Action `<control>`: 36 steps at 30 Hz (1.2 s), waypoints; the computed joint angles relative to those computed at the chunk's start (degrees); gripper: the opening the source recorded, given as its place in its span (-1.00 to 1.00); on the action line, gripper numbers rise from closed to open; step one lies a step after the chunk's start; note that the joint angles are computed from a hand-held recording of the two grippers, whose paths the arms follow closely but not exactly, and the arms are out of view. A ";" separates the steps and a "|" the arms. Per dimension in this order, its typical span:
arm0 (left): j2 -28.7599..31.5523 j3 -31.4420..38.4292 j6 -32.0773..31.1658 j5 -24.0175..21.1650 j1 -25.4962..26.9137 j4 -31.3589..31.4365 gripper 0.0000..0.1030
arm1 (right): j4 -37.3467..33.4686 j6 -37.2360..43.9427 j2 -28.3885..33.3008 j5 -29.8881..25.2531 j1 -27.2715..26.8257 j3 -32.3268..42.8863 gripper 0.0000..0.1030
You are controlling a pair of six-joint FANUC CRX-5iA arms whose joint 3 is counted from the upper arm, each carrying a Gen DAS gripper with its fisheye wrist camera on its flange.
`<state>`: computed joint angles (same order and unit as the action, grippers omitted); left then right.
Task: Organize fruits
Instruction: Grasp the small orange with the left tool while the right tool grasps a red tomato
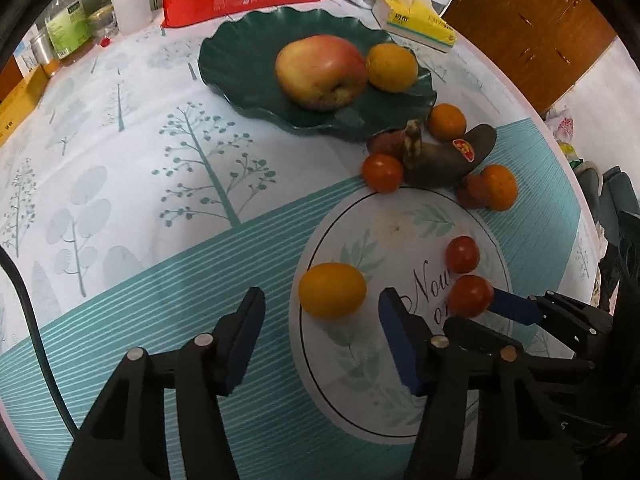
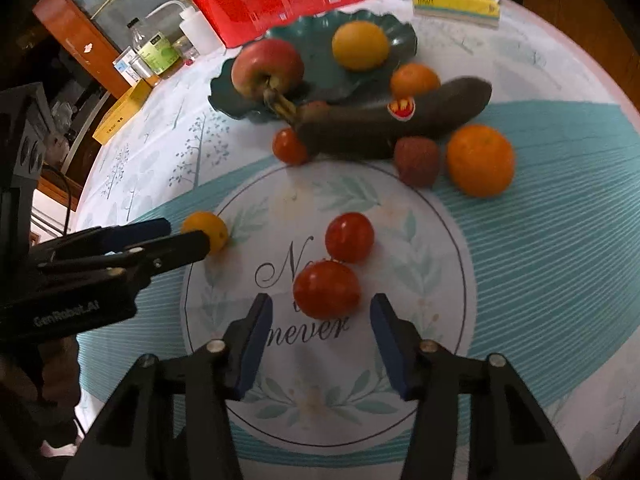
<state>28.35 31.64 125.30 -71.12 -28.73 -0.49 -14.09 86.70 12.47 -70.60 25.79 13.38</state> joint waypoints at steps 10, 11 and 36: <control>1.82 1.35 -1.47 0.07 -0.30 -0.46 -0.23 | 0.30 0.74 1.39 -0.34 0.09 1.53 -0.33; 2.00 1.44 -1.98 0.17 -0.28 -0.13 -0.27 | 0.27 0.87 1.44 -0.39 0.06 1.60 -0.33; -3.28 2.68 2.73 -1.83 -2.33 -7.04 -0.33 | 1.94 2.29 -1.75 0.01 1.16 1.42 -0.35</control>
